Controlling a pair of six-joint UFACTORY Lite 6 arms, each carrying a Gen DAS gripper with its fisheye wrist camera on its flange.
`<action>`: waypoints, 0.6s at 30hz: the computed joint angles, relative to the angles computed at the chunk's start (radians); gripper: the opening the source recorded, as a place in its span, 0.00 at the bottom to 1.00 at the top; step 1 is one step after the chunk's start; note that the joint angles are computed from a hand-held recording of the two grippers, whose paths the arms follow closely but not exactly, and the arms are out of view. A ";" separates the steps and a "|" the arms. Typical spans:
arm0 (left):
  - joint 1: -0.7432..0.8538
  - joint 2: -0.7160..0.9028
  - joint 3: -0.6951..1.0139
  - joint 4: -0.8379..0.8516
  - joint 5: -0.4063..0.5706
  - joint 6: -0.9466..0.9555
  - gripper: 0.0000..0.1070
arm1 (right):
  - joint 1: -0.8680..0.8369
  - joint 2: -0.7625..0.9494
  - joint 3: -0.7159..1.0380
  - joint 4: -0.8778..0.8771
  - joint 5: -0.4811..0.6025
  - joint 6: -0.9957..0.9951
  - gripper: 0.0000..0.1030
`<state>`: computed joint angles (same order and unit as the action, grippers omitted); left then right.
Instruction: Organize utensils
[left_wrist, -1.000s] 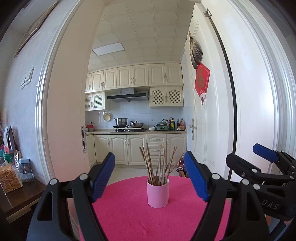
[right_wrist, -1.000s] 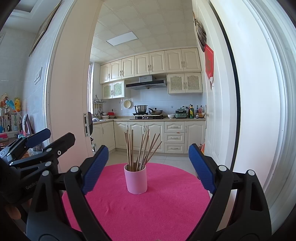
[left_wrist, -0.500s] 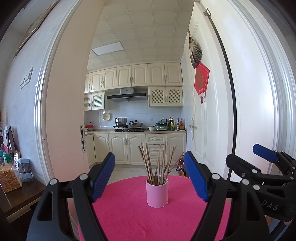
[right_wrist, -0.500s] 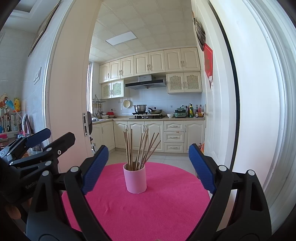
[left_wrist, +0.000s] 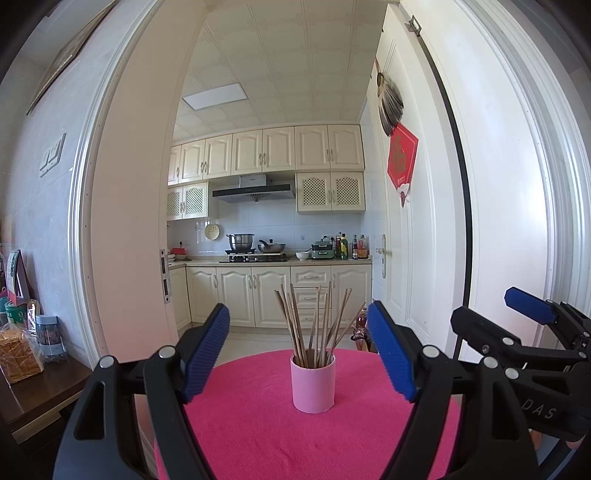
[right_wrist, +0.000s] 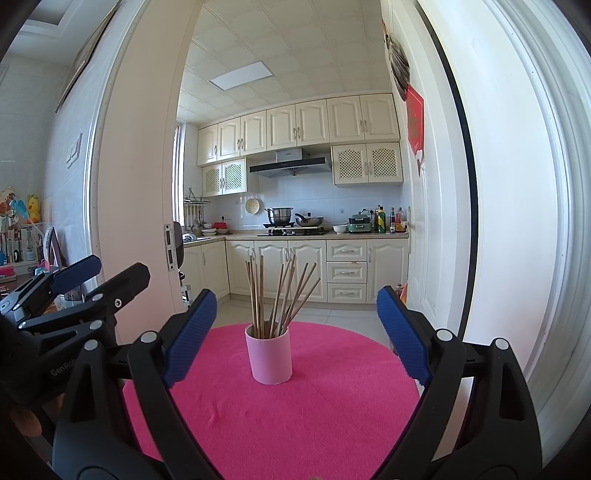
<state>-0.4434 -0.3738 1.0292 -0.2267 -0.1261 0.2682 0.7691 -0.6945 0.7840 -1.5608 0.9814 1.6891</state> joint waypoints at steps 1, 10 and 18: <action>-0.001 0.001 0.000 -0.008 0.000 0.008 0.71 | 0.001 0.000 0.000 0.001 0.002 0.000 0.85; -0.006 0.003 -0.001 -0.027 -0.005 0.027 0.71 | 0.002 0.000 -0.003 -0.001 0.004 0.004 0.85; -0.013 0.007 -0.002 -0.066 -0.009 0.064 0.71 | 0.009 0.000 -0.011 -0.002 0.012 0.014 0.85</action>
